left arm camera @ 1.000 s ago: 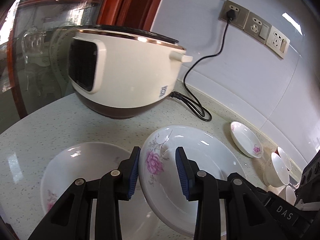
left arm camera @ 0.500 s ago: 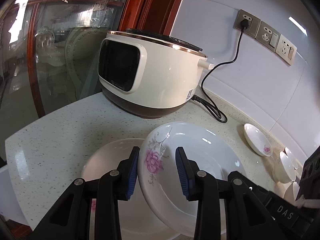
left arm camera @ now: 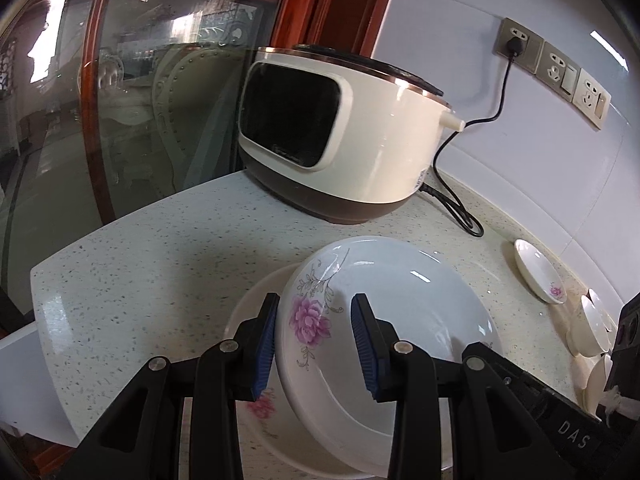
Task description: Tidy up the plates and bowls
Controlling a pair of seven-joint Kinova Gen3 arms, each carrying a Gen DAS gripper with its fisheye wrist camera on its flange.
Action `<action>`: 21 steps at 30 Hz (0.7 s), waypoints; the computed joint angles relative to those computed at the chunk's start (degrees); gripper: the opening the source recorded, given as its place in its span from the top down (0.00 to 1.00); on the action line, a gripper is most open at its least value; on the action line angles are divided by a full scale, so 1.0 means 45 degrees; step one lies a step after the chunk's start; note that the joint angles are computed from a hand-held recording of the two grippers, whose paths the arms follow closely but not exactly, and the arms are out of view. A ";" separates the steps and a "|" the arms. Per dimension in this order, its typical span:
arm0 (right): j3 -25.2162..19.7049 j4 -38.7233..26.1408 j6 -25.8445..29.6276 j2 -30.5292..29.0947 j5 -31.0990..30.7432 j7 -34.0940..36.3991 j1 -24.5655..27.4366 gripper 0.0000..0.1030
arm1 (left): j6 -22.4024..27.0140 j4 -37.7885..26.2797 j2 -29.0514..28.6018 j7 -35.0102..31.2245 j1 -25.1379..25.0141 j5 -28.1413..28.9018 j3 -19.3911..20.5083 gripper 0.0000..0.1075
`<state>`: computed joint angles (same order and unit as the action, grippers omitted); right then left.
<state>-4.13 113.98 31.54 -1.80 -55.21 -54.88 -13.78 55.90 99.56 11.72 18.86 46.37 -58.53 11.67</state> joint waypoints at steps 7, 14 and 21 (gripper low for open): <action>-0.0500 -0.0140 -0.0782 -0.0118 0.2286 -0.1638 -0.0584 0.79 | 0.0034 0.0199 -0.0147 -0.0108 -0.0154 0.0142 0.0042 0.66; -0.0650 -0.0104 -0.1431 -0.0261 0.4124 -0.2938 -0.1184 0.78 | 0.0051 0.0249 -0.0147 -0.0240 -0.0289 0.0488 0.0060 0.66; -0.0508 -0.0281 -0.1285 -0.0065 0.4089 -0.2908 -0.1356 0.76 | 0.0092 0.0326 -0.0193 -0.0186 -0.0268 0.0543 0.0060 0.66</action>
